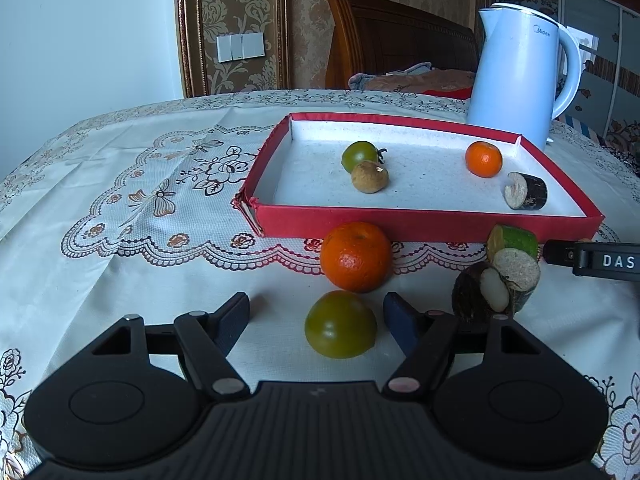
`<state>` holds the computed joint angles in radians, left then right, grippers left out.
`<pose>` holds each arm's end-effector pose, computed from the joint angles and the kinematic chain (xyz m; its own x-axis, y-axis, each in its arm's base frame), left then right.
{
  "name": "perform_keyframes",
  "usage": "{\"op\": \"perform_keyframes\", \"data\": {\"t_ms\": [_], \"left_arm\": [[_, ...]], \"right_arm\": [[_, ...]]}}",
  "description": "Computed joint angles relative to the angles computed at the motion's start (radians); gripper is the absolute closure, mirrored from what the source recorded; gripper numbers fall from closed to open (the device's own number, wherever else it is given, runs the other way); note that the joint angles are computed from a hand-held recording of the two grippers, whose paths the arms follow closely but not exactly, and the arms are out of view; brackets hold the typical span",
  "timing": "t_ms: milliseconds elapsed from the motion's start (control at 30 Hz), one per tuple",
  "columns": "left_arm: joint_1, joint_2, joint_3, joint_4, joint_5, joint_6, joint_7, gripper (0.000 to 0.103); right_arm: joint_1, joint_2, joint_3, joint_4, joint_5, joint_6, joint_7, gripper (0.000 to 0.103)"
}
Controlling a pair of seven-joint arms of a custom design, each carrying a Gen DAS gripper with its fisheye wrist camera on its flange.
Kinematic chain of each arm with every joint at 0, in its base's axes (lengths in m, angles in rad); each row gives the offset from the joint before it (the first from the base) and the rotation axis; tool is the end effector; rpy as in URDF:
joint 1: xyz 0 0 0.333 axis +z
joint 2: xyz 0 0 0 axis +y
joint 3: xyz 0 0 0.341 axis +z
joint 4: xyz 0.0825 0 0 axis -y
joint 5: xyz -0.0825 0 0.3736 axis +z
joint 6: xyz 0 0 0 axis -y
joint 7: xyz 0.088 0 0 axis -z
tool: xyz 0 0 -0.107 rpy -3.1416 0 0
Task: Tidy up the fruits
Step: 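Align the left tool over the green tomato while the right tool aligns over the brown kiwi, then close the left tool on the green tomato while the right tool grasps the brown kiwi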
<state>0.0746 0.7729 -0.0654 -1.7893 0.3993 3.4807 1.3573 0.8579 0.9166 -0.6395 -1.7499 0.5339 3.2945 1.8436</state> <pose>0.7026 -0.0302 0.2549 -0.1752 -0.9845 -0.0038 -0.6040 0.1105 -0.7893 0.6814 0.2021 0.2536 -0.1826 -0.9819 -0.0509 -0.6090 0.1535 -0.7781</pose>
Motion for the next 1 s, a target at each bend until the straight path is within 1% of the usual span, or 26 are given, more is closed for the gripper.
{"op": "perform_keyframes", "data": {"t_ms": [100,167,200,233,267,400,500,633,800,833,967,1000], "left_arm": [[-0.010,-0.002,0.010,-0.006,0.004,0.011,0.010,0.040],[-0.009,-0.002,0.008,-0.007,0.008,0.014,0.014,0.042],[-0.005,-0.003,0.002,-0.009,0.011,0.014,0.013,0.046],[-0.009,-0.004,0.007,-0.011,0.006,0.016,0.013,0.054],[-0.020,-0.005,0.019,-0.014,-0.005,0.021,0.014,0.057],[0.004,-0.005,-0.008,-0.013,0.015,0.016,0.011,0.062],[-0.001,-0.006,-0.003,-0.016,0.017,0.020,0.015,0.064],[0.005,-0.005,-0.010,-0.014,0.020,0.019,0.011,0.064],[0.006,-0.004,-0.010,-0.014,0.020,0.020,0.007,0.063],[0.009,-0.004,-0.013,-0.014,0.022,0.020,0.006,0.063],[0.012,-0.005,-0.014,-0.016,0.025,0.021,0.003,0.063],[0.013,-0.005,-0.016,-0.016,0.026,0.021,0.001,0.063]], "right_arm": [[0.004,0.003,-0.005,-0.001,0.003,0.003,0.002,0.015],[0.004,0.003,-0.004,-0.002,0.005,0.005,0.000,0.016],[0.005,0.004,-0.005,-0.003,0.007,0.006,-0.001,0.017],[0.005,0.003,-0.004,-0.004,0.010,0.009,-0.001,0.017],[0.006,0.003,-0.005,-0.004,0.012,0.009,-0.003,0.018],[0.017,0.008,-0.015,-0.006,0.021,0.008,-0.006,0.021],[0.019,0.009,-0.018,-0.005,0.022,0.007,-0.006,0.023],[0.022,0.011,-0.023,-0.004,0.022,0.004,-0.004,0.024],[0.030,0.017,-0.031,-0.004,0.025,0.004,-0.002,0.029],[0.029,0.016,-0.030,-0.005,0.024,0.007,-0.003,0.034],[0.035,0.018,-0.036,-0.008,0.032,0.011,-0.004,0.036],[0.037,0.019,-0.038,-0.009,0.034,0.011,-0.004,0.039]]}}
